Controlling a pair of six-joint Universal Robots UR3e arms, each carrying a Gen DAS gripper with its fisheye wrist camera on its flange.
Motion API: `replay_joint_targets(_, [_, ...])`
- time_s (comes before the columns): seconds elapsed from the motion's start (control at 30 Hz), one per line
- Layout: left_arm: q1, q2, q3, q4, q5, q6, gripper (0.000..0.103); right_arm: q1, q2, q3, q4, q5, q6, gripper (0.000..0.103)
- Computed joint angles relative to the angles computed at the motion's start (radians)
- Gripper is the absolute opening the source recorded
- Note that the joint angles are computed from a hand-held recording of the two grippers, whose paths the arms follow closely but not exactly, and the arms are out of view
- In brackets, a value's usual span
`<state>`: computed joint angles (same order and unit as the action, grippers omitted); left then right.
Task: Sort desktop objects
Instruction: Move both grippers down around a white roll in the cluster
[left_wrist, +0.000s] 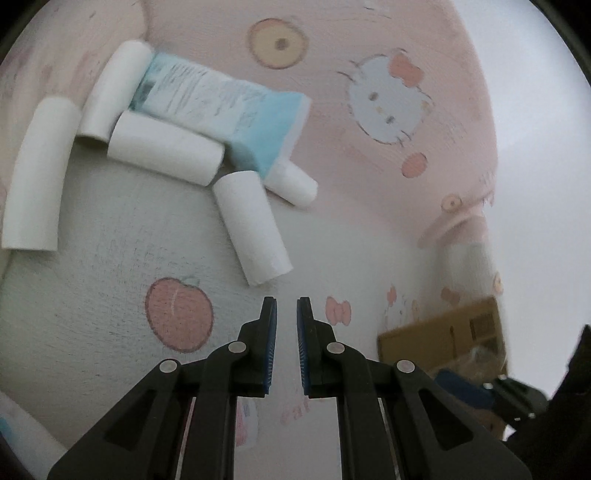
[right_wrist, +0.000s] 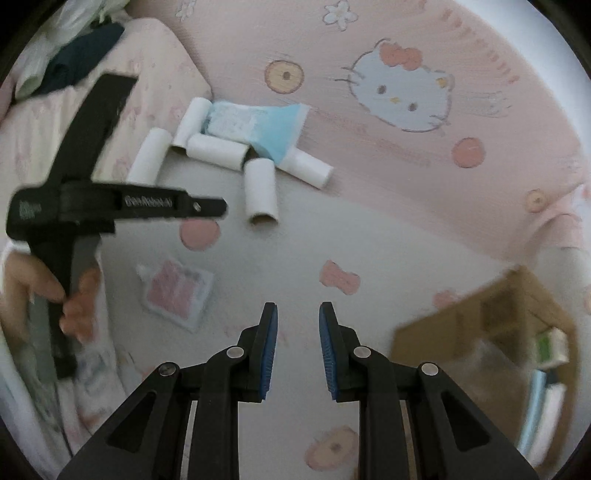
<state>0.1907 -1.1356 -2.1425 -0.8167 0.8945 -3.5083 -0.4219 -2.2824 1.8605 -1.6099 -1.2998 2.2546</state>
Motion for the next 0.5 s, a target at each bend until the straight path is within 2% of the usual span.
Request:
replay_joint_targets(0.23, [0.111, 0.026, -0.076, -0.024, -0.137, -0.021, 0.014, 0.151, 0.351, -0.094, -0.092, 0.025, 0.234, 0.019])
replay_joint_targets(0.33, [0.164, 0.004, -0.123, 0.015, -0.209, -0.07, 0.027, 0.195, 0.46, -0.129, -0.124, 0.025, 0.281, 0.019])
replay_joint_targets(0.4, [0.202, -0.006, -0.178, 0.093, -0.232, -0.152, 0.041, 0.218, 0.524, -0.155, -0.143, 0.021, 0.306, 0.02])
replay_joint_targets(0.5, [0.273, -0.042, -0.281, 0.236, -0.318, -0.263, 0.045, 0.257, 0.621, -0.197, -0.172, 0.009, 0.332, 0.024])
